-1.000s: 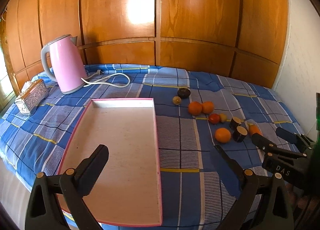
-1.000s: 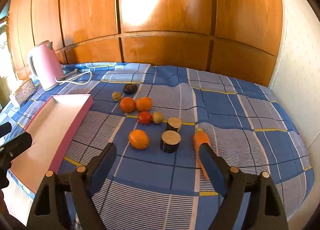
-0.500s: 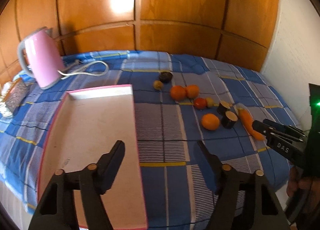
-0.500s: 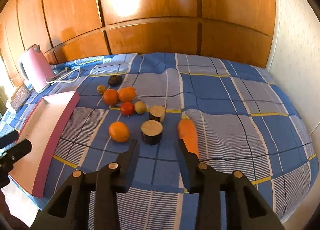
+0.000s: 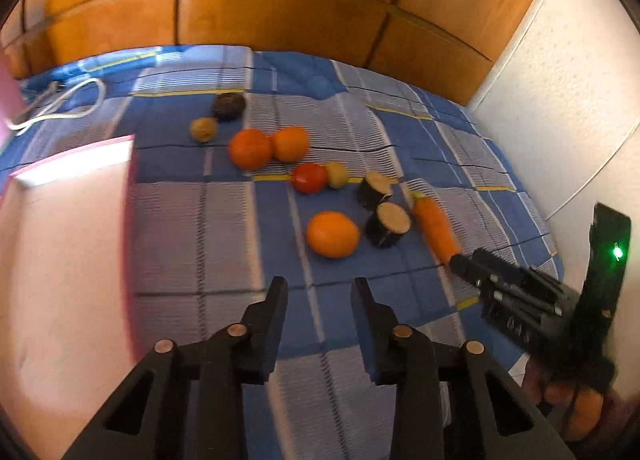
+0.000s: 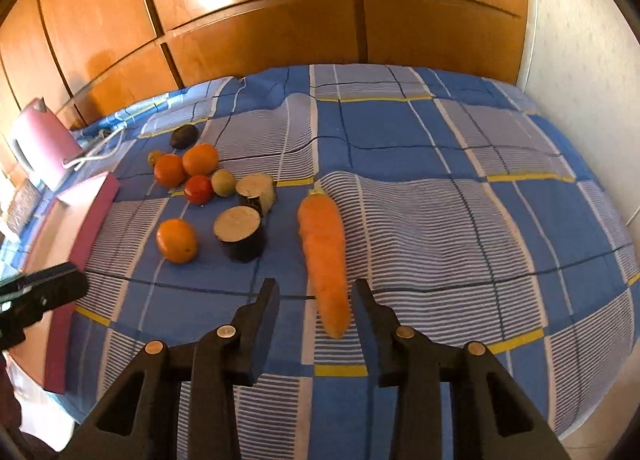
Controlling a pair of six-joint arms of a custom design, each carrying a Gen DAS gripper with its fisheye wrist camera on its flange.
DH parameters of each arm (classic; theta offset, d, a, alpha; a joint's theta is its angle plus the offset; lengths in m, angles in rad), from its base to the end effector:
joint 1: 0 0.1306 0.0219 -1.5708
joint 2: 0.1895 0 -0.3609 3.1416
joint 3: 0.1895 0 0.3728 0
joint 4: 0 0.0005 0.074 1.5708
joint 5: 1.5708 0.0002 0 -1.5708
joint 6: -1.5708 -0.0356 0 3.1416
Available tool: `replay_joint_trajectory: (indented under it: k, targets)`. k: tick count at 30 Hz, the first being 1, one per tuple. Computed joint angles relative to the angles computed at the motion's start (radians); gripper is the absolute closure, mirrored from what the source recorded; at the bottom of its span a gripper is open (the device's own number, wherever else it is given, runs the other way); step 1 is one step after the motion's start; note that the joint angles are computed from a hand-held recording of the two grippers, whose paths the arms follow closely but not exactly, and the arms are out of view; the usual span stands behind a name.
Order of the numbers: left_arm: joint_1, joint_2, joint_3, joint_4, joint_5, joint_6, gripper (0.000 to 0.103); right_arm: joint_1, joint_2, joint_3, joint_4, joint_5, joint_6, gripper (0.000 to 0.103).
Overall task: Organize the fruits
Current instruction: 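Grasp the carrot with the right tool while the left tool grasps an orange, then lift the orange into the tray and open the left tool while right holds carrot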
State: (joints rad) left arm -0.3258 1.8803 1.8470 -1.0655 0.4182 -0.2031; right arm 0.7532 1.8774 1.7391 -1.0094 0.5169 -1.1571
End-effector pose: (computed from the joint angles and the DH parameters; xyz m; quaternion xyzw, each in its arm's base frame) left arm 0.5783 -0.2112 0.3401 0.2955 0.9054 -0.2155 0.2159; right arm 0.4543 0.4012 0.3008 0.2422 0.9153 0.0214 0.3212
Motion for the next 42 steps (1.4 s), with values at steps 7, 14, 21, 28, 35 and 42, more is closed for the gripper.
replay_joint_trajectory:
  k: [7,14,21,28,35,42]
  targets:
    - [-0.049,0.095,0.115,-0.025,-0.039,0.042,0.054,-0.018,-0.012,-0.033,0.057,-0.034,0.026,0.065]
    - [-0.071,0.189,0.210,-0.051,-0.087,0.059,0.055,-0.035,0.016,-0.010,0.076,-0.020,0.078,0.065]
    - [-0.051,0.148,0.121,0.000,-0.049,0.032,0.064,-0.067,0.056,0.015,0.095,-0.039,0.145,0.074]
    - [-0.006,0.049,0.003,0.068,-0.019,0.045,0.064,-0.077,0.035,-0.040,0.168,-0.075,0.144,0.074]
    - [0.100,-0.038,-0.039,0.134,-0.002,0.125,0.064,-0.066,0.079,0.038,0.068,-0.037,0.182,0.074]
    - [0.203,0.011,0.007,0.134,-0.177,0.208,0.064,-0.062,0.103,0.080,0.019,-0.019,0.175,0.075]
